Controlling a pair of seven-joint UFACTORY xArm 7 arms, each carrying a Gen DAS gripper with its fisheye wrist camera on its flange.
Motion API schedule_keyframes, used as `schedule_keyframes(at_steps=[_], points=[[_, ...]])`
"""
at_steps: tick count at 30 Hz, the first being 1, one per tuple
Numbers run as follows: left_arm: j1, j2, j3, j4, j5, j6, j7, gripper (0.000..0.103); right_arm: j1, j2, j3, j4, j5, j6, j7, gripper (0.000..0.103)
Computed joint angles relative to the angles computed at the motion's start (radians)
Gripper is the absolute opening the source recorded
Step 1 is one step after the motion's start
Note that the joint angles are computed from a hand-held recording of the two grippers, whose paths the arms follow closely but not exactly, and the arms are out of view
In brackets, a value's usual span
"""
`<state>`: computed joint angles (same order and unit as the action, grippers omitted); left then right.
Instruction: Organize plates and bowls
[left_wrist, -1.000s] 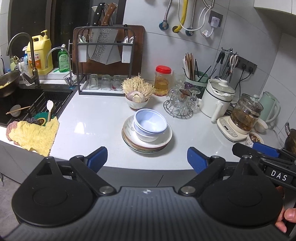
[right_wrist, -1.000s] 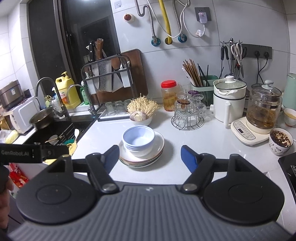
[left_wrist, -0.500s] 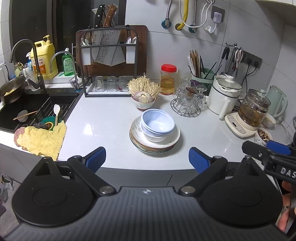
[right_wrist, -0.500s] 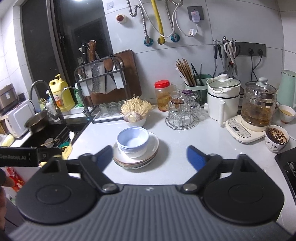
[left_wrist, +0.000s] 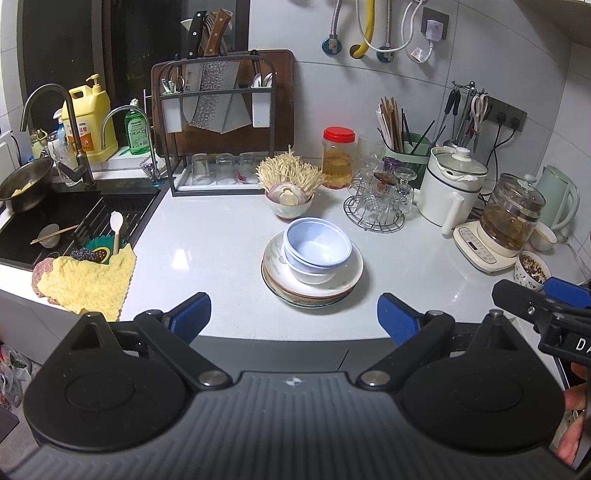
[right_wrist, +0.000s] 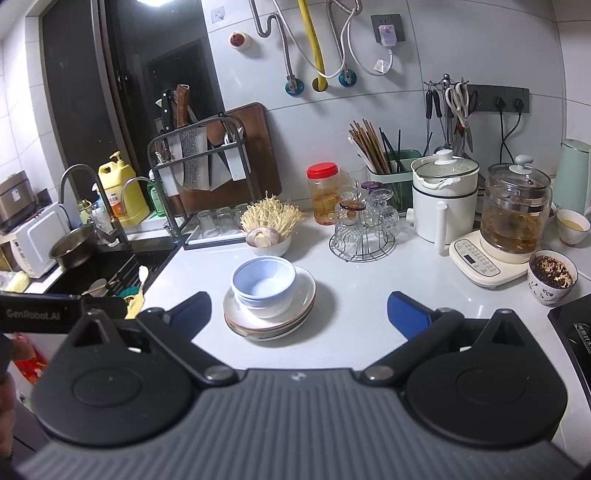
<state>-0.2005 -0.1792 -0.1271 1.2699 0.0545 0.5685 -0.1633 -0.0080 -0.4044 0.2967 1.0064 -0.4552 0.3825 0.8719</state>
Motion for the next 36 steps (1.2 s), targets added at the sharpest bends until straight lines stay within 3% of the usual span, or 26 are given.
schedule_keyframes(at_steps=[36], points=[[-0.021,0.015,-0.011,0.017,0.005,0.023,-0.003,0.100,-0.009,-0.054,0.002,-0.048,0.034,0.002,-0.005,0.103]])
